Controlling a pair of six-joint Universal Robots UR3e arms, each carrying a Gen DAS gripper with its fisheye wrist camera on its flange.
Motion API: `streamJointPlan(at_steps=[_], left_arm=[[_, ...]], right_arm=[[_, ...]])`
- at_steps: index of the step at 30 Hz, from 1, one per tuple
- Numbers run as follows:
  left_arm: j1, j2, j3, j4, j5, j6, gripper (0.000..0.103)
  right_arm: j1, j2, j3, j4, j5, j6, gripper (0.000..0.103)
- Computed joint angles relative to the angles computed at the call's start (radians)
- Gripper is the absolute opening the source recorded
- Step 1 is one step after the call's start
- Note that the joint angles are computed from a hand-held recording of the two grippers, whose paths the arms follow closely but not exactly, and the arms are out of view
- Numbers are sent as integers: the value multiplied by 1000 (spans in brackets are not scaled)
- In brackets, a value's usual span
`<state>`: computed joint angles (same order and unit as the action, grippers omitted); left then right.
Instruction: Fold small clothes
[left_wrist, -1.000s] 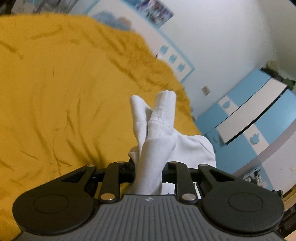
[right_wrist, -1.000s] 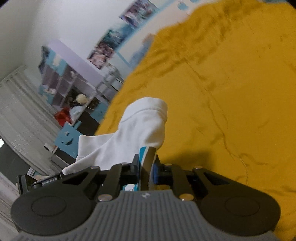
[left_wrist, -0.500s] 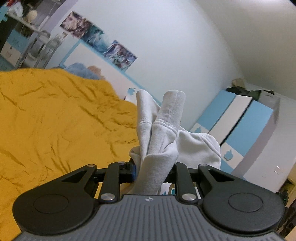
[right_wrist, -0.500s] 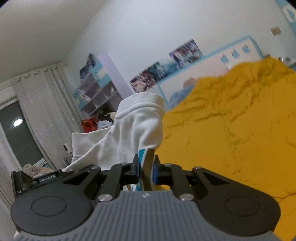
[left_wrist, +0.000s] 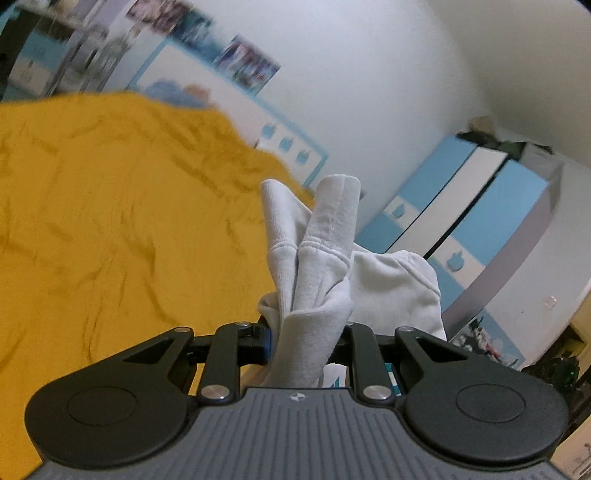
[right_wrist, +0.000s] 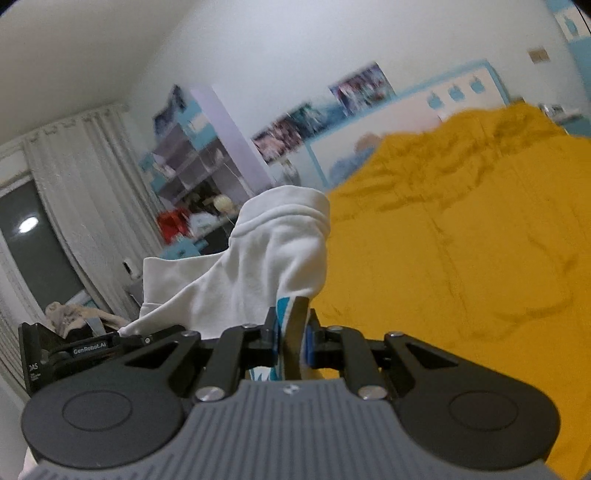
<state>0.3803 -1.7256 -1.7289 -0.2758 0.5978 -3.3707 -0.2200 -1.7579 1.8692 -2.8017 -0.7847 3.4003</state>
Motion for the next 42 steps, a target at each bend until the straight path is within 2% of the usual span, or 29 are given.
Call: streamJointPlan(at_steps=[3,8,15,22,28,33,37,42], left_arm=[[-14,-62,23,-19,13,22,23],[-34,-173,125,-73,25,64,23],[-83,-339,340,-276,96,156,23],[-121,-551,667,-592,181,252,23],[-125,-667,812,-736,209,301,26],[-113,-655,785,-727,237,290,38],[-97,-605,747,-698,277,294,38],[-114,-499,677,-637,412,298,37]], right_arm=[[26,16,25,18,-51,-11,8],[66,137,5,-36,-116,16,8],[119,370,-172,-16,-207,42,8],[152,620,-405,87,-259,45,8],[158,761,-520,157,-280,51,8],[159,811,-558,190,-295,56,8],[163,814,-589,217,-324,52,9],[169,723,-541,204,-410,25,9]])
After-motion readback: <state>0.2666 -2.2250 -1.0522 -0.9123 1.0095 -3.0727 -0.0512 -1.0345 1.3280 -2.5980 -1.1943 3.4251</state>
